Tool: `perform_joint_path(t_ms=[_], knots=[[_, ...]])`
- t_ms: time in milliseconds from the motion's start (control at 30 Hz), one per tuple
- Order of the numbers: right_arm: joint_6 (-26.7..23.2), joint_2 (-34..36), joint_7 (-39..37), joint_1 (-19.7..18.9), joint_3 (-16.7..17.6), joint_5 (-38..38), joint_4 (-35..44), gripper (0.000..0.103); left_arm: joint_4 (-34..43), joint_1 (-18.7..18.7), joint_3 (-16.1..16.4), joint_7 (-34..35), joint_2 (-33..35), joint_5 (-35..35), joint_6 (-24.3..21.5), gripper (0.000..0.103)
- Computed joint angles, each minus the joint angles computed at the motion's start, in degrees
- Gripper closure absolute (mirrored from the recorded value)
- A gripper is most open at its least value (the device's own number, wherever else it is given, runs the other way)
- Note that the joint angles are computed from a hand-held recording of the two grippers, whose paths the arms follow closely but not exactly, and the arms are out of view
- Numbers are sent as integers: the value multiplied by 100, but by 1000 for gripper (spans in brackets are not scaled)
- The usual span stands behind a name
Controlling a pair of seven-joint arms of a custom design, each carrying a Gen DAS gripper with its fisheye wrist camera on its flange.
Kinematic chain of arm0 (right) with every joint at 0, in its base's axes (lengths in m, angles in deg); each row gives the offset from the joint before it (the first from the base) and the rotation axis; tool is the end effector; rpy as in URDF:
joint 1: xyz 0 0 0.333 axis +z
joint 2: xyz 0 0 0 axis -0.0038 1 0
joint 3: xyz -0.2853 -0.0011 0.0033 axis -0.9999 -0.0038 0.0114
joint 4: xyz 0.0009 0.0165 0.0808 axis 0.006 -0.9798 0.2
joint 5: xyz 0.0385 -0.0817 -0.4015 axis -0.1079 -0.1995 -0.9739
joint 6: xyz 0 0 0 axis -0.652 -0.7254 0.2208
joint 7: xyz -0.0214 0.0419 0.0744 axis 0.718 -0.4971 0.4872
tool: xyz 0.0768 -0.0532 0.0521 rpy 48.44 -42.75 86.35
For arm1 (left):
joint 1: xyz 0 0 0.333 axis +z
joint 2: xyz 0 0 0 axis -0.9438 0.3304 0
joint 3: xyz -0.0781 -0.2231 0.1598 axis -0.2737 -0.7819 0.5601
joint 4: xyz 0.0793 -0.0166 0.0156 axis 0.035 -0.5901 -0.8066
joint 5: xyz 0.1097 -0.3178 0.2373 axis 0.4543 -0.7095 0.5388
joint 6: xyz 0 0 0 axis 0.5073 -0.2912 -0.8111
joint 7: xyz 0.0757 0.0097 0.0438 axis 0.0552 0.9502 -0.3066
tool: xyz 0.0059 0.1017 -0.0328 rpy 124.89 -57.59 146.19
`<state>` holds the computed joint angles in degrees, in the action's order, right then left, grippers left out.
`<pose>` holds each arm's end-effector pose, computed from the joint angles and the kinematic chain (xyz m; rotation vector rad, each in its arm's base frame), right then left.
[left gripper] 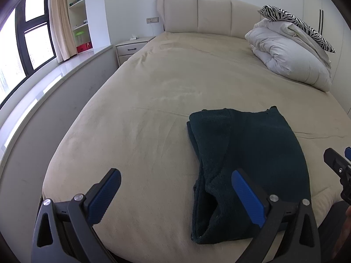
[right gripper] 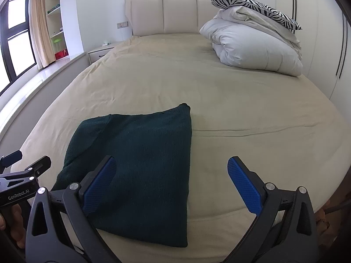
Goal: Fold small clothes
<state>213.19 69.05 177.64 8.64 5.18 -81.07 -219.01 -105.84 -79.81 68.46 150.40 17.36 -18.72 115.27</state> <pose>0.4546 0.2415 0.4889 -1.6265 1.8655 -0.8094 0.4085 -0.1380 0.5175 -1.7591 1.8087 -0.6844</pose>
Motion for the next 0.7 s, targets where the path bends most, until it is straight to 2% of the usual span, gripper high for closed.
perform_joint_path(t_ms=[300,700], knots=[[-318,303,-258,209,-138,305,182,0,-30,-53,8,2,-6,-48,-141,0],[-348,455,-265,344,-280,381,257,0,-16,-98,45,98,37,-148,-206,0]])
